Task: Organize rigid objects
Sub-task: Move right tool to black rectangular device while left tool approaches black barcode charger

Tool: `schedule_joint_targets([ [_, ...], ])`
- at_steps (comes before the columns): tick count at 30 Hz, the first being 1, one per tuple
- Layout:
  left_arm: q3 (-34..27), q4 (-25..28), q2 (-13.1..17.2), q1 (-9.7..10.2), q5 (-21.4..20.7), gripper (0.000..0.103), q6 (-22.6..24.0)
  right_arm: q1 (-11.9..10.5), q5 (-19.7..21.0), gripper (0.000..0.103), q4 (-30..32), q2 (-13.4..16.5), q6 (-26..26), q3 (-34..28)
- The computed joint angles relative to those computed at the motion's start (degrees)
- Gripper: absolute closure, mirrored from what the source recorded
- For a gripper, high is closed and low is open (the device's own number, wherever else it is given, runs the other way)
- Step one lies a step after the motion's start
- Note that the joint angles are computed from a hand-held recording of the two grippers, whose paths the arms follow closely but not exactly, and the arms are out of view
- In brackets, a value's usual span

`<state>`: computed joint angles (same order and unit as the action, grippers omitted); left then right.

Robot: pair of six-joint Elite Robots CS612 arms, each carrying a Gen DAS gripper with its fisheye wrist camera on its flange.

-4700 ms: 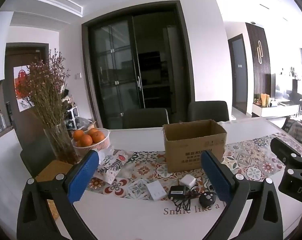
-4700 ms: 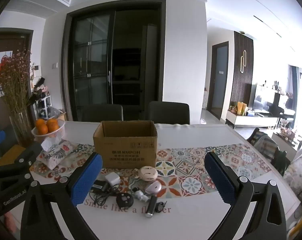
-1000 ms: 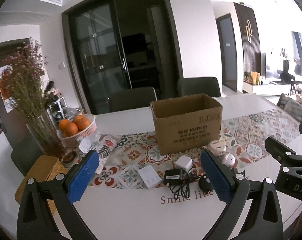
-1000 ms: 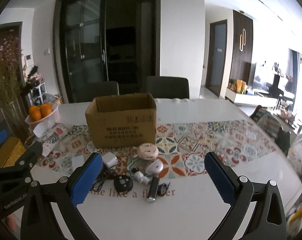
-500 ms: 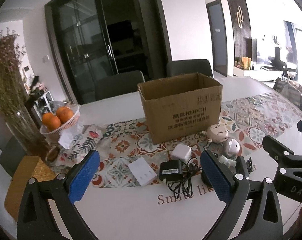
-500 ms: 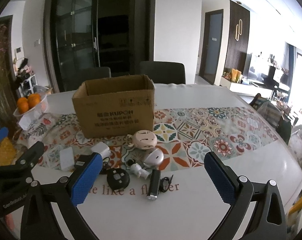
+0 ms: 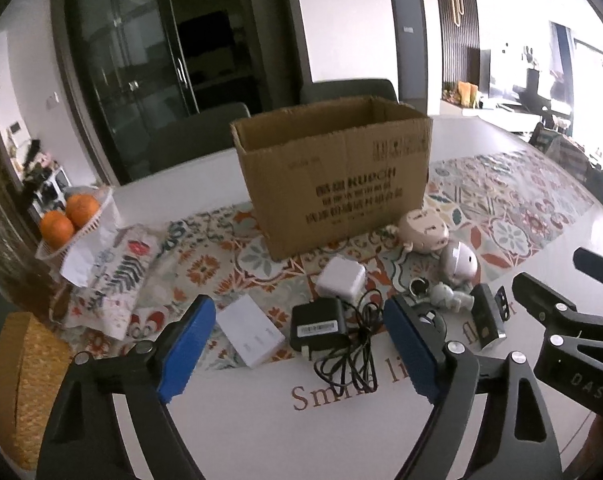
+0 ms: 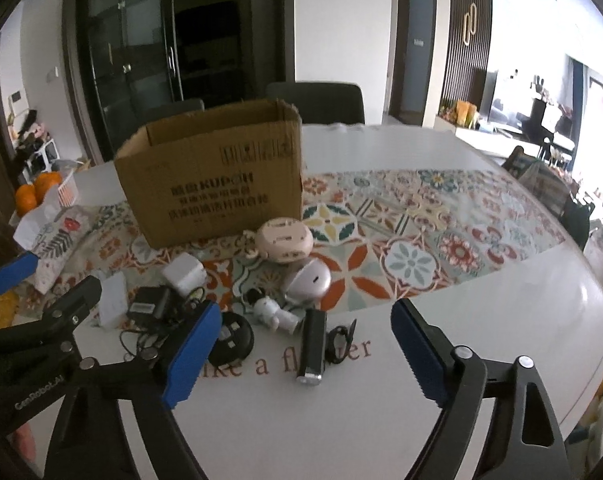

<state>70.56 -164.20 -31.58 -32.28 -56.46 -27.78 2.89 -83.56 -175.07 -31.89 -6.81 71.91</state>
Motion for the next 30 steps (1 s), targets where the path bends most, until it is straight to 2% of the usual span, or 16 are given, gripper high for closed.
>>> schedule_joint_targets([
  [5,-1.7,1.8,1.0,0.83,-2.6,0.019,-0.6,0.2,0.0,0.020,3.2,0.9,1.1,-1.7],
  [14,-5.5,5.8,3.5,2.06,-5.9,0.021,-1.2,0.9,-2.9,0.027,8.6,3.0,2.0,-5.0],
  [30,-10.0,11.1,6.4,3.44,-11.1,0.027,-2.4,1.4,-5.2,0.030,15.8,5.8,2.1,-10.0],
])
